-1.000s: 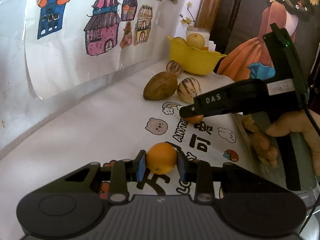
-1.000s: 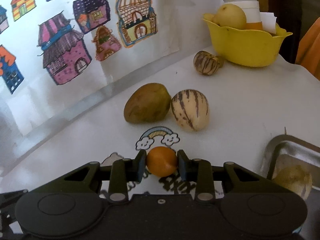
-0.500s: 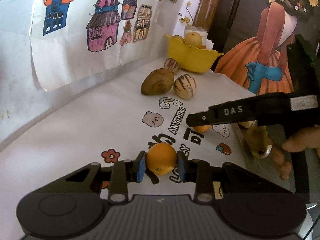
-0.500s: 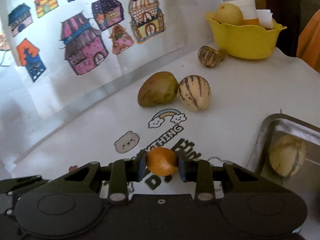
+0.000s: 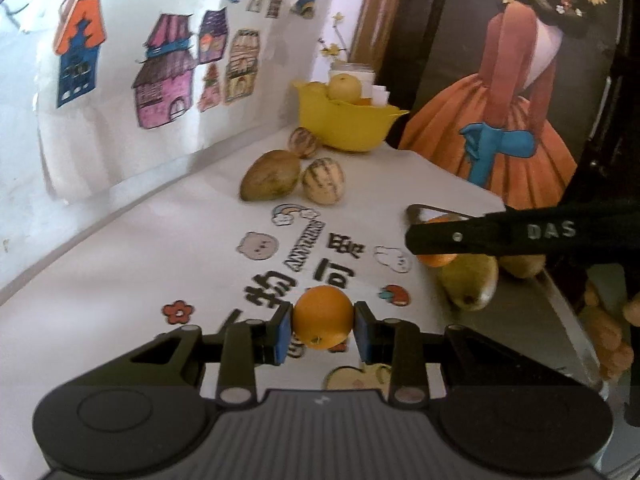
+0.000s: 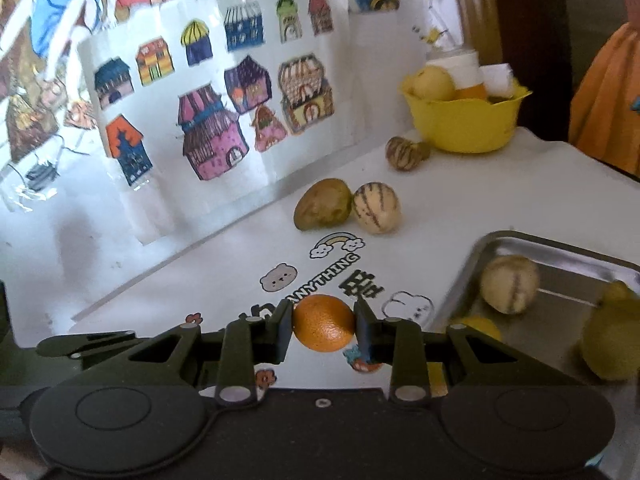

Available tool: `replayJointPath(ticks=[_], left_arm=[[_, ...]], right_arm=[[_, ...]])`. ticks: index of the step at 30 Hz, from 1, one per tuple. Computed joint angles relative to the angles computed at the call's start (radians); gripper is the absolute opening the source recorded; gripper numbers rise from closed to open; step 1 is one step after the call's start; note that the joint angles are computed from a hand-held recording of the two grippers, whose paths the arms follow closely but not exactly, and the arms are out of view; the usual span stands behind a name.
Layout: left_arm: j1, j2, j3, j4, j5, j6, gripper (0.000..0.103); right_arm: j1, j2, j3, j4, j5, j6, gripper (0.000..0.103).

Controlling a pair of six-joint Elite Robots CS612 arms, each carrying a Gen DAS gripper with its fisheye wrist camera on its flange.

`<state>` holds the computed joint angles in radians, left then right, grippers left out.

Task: Organize fruits
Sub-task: 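Carry the orange with the left tool while the right tool carries its orange to the tray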

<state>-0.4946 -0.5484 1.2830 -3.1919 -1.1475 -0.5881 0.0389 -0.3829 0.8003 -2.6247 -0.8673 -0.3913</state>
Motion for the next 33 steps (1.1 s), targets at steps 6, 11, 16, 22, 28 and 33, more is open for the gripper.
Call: replayJointPath(ticks=[6,11,16,22,28,33], left_arm=[[-0.015,0.012,-0.025,-0.016,-0.034,0.035,0.035],[-0.026,0.034,-0.067,-0.019,-0.079,0.052,0.035],[-0.035,0.06,-0.12,-0.004,-0.118,0.084,0.035],[-0.043,0.088,-0.176,0.042,-0.137,0.111,0.035],[-0.046,0.106,-0.211,0.085,-0.141,0.113,0.035],[-0.047,0.117,-0.234,0.102,-0.133,0.124,0.035]], right_arm=[[-0.035,-0.047,0.108,-0.128,0.0,0.064,0.035],[-0.059,-0.063,0.161,-0.206,-0.037,0.105,0.035],[-0.078,-0.064,0.182,-0.258,-0.089,0.125,0.034],[-0.094,-0.047,0.176,-0.291,-0.139,0.14,0.034],[-0.101,-0.019,0.143,-0.278,-0.159,0.158,0.034],[-0.101,0.001,0.119,-0.28,-0.177,0.159,0.035]])
